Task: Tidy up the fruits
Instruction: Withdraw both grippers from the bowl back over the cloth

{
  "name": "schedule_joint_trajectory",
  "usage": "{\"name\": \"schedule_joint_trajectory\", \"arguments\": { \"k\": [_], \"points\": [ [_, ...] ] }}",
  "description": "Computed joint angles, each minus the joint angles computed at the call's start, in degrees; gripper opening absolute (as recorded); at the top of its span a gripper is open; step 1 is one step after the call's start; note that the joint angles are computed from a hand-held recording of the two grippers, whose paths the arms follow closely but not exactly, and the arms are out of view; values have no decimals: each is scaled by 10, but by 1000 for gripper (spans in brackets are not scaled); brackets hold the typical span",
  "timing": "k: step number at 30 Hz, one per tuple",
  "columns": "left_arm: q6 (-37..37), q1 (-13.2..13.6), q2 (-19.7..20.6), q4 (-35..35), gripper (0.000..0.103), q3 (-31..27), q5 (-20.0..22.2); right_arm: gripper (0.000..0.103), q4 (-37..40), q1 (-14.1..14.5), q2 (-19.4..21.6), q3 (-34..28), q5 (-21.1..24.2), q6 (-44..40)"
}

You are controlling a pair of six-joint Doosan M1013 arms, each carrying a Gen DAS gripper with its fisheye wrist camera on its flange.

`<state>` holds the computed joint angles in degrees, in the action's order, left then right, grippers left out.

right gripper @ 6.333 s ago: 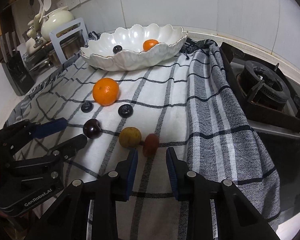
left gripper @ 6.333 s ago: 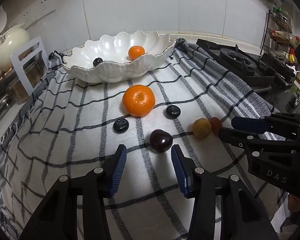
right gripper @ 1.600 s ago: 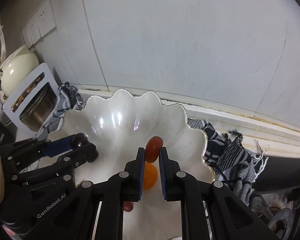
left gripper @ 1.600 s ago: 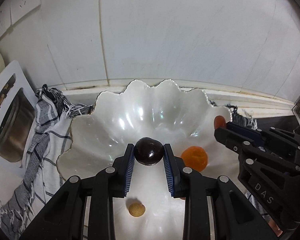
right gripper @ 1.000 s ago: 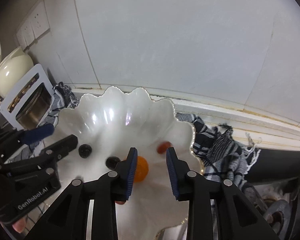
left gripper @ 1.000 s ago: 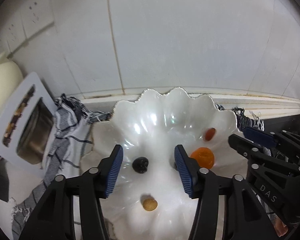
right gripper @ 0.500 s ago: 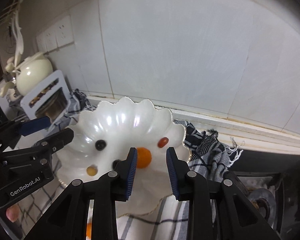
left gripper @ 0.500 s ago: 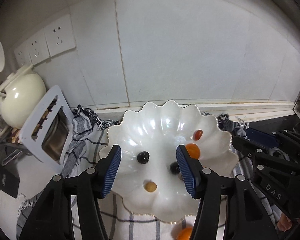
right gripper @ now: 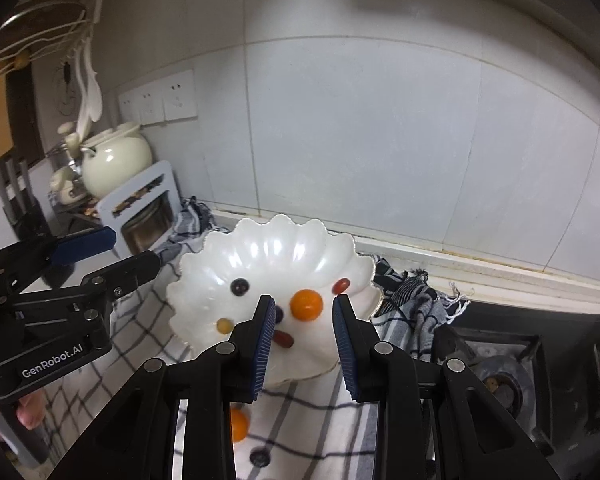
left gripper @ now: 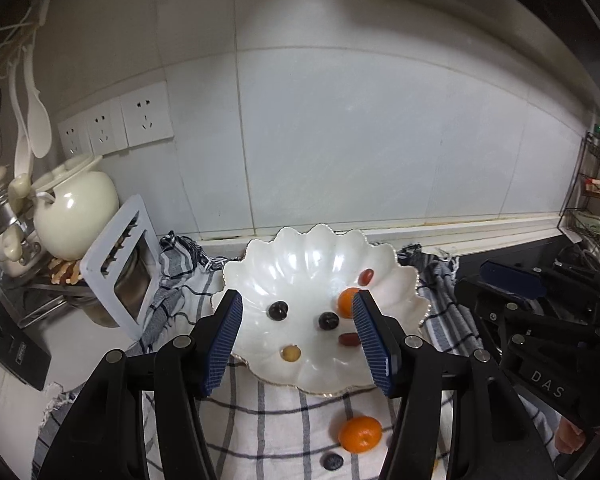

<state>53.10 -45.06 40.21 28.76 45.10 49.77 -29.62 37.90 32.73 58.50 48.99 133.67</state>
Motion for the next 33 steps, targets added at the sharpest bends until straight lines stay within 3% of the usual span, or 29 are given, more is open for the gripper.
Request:
{"name": "schedule_joint_trajectory", "arguments": {
  "k": [16, 33],
  "points": [
    [-78, -25, -75, 97, 57, 130, -58, 31, -71, 32, -44, 71, -26, 79],
    [-98, -41, -106, 106, 57, 204, -52, 31, -91, 57, -59, 114, -28, 110]
  ]
}}
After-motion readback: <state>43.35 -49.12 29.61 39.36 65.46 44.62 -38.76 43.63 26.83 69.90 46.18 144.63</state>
